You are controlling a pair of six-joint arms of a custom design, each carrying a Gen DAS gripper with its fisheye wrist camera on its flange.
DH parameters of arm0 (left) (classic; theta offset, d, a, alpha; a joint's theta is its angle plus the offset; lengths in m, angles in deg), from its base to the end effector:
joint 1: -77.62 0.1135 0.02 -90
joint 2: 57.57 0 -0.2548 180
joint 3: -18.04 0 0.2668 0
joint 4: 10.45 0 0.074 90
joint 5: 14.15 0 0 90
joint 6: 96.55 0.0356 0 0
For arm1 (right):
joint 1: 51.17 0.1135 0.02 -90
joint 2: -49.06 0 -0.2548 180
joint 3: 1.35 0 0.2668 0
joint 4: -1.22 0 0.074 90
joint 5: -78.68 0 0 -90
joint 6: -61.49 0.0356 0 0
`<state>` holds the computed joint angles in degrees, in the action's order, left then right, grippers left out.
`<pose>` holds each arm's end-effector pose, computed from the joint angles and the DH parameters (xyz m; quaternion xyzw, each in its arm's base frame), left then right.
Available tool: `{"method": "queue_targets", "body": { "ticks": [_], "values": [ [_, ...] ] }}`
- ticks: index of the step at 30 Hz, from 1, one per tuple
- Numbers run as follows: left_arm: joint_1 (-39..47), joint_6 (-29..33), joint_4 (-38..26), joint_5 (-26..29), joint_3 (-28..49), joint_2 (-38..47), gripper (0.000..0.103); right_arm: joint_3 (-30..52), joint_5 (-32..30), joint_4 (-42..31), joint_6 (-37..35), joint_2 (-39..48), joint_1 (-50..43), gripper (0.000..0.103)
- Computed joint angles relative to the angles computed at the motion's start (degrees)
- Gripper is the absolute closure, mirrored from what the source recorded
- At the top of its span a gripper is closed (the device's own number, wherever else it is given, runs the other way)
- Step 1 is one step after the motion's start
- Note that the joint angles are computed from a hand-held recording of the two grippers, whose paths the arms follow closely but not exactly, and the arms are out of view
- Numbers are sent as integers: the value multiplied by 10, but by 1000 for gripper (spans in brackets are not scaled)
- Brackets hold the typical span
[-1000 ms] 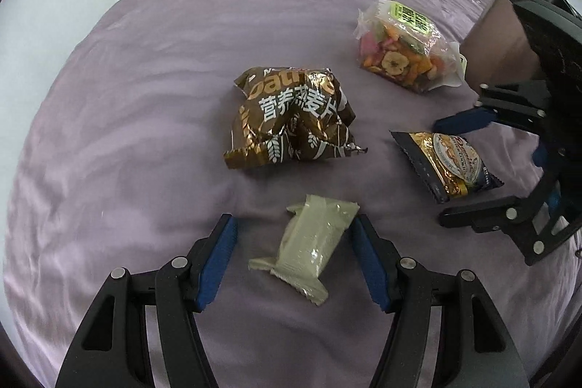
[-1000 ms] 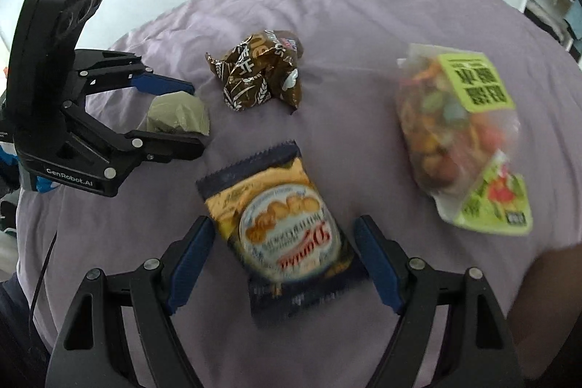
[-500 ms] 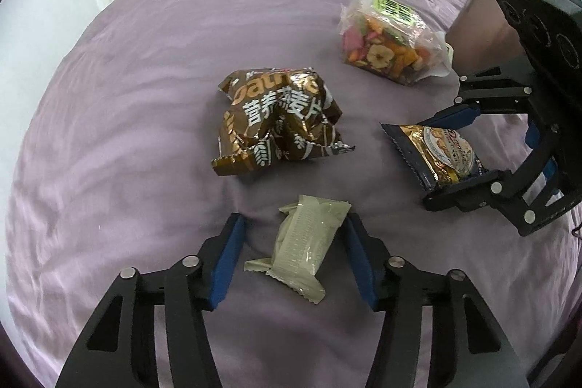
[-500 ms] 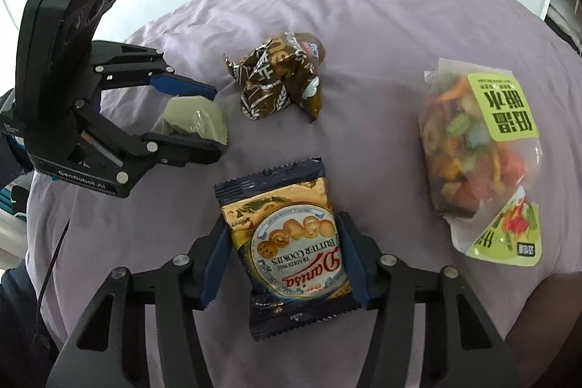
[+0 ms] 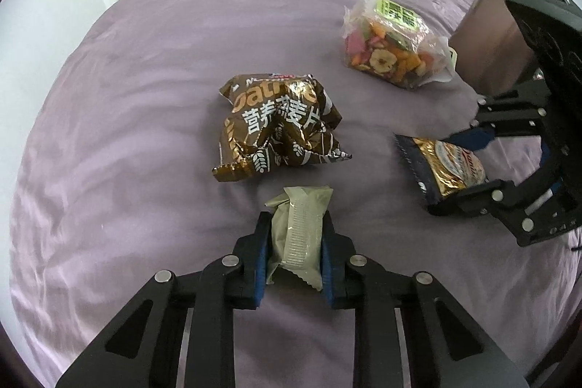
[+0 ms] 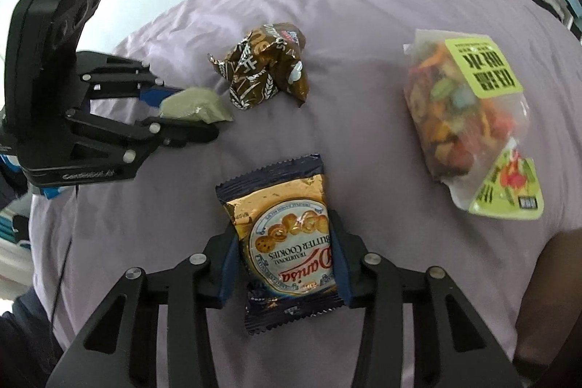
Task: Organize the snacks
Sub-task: 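Grasp the beige bar with the left gripper while the right grasps the gold cookie packet, then carry the beige bar and gold cookie packet over the green tray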
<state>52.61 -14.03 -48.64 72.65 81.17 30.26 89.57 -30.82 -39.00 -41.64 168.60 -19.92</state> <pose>0.2751 -0.1262 0.1591 0.1416 0.9614 -0.0395 0.2325 0.3517 0.2273 0.1071 -0.3947 0.8853 0.1929 0.1525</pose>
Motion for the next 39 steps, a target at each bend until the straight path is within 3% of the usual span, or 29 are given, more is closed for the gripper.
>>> {"method": "queue_targets", "body": {
  "ticks": [13,19,26,34,39],
  "values": [
    [-79,-91,-75,-57,-18,-99,83,-150,-1,22,48,-172,-2,103],
    [-169,-159,-138,-101,-12,-164,83,-259,18,6,68,-320,6,103],
    [-294,-264,-201,-150,24,-192,83,-386,41,-65,75,-536,-24,103],
    [-418,-351,-229,-196,99,-137,83,-452,12,-221,-2,-770,-197,103],
    [-473,-374,-243,-212,176,-68,83,-449,-81,-335,-166,-842,-433,103]
  ]
}}
